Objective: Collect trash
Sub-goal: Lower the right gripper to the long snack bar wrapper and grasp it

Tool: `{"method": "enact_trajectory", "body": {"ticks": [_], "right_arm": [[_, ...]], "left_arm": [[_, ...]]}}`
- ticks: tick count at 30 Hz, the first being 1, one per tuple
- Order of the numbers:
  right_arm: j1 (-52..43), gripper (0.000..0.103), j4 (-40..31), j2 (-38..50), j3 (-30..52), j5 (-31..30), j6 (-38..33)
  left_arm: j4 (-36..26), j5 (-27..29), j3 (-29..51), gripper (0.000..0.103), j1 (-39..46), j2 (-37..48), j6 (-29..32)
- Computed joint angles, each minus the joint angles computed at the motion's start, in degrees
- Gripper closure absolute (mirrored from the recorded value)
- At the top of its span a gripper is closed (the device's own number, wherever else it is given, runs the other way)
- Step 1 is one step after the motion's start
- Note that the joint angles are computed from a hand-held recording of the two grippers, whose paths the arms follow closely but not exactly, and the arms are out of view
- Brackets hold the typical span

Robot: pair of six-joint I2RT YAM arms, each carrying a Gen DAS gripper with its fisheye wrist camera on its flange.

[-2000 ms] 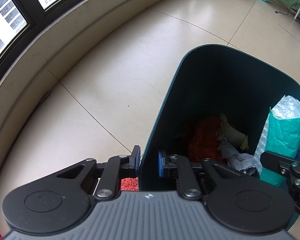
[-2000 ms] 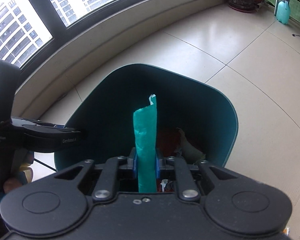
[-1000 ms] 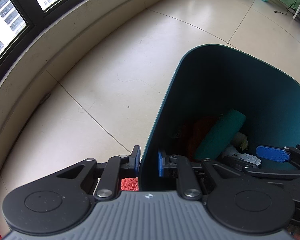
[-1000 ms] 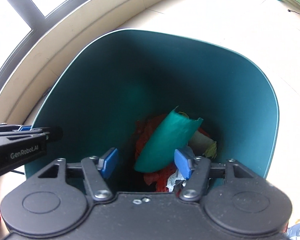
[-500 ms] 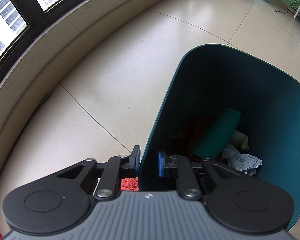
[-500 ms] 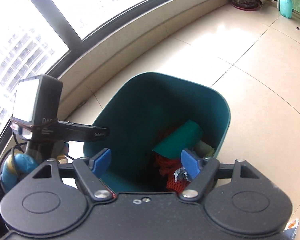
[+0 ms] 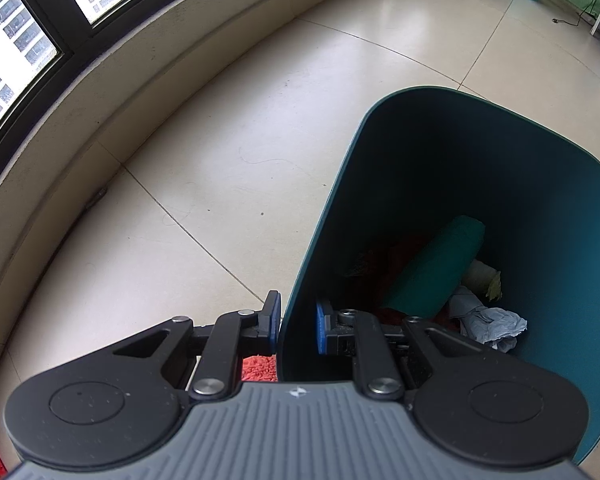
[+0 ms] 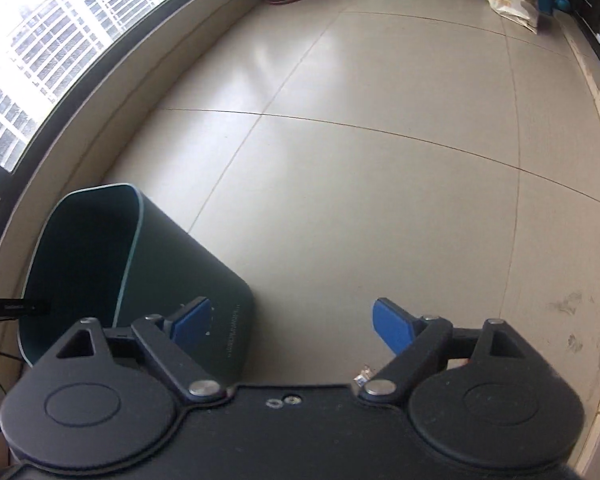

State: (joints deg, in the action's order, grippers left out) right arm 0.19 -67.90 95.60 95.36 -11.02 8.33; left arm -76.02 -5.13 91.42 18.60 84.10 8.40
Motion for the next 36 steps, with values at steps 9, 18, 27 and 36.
{"method": "enact_trajectory", "body": {"ticks": [9, 18, 27, 36], "right_arm": [[-4.74, 0.016, 6.52, 8.30, -13.16, 1.34, -2.22], [-2.21, 0.018, 17.17, 12.04, -26.64, 3.54, -3.56], [0.09, 0.027, 22.93, 17.13, -32.03, 7.30, -2.94], [0.72, 0.042, 25.56, 17.85, -34.40, 8.28, -3.81]], "left_arm": [[-0.01, -0.34, -0.04, 0.086, -0.21, 0.00, -0.30], [0.65, -1.06, -0.70, 0.086, -0.01, -0.41, 0.55], [1.35, -2.75, -2.04, 0.086, -1.14, -0.41, 0.75], [1.75, -2.99, -2.12, 0.086, -1.05, -0.23, 1.11]]}}
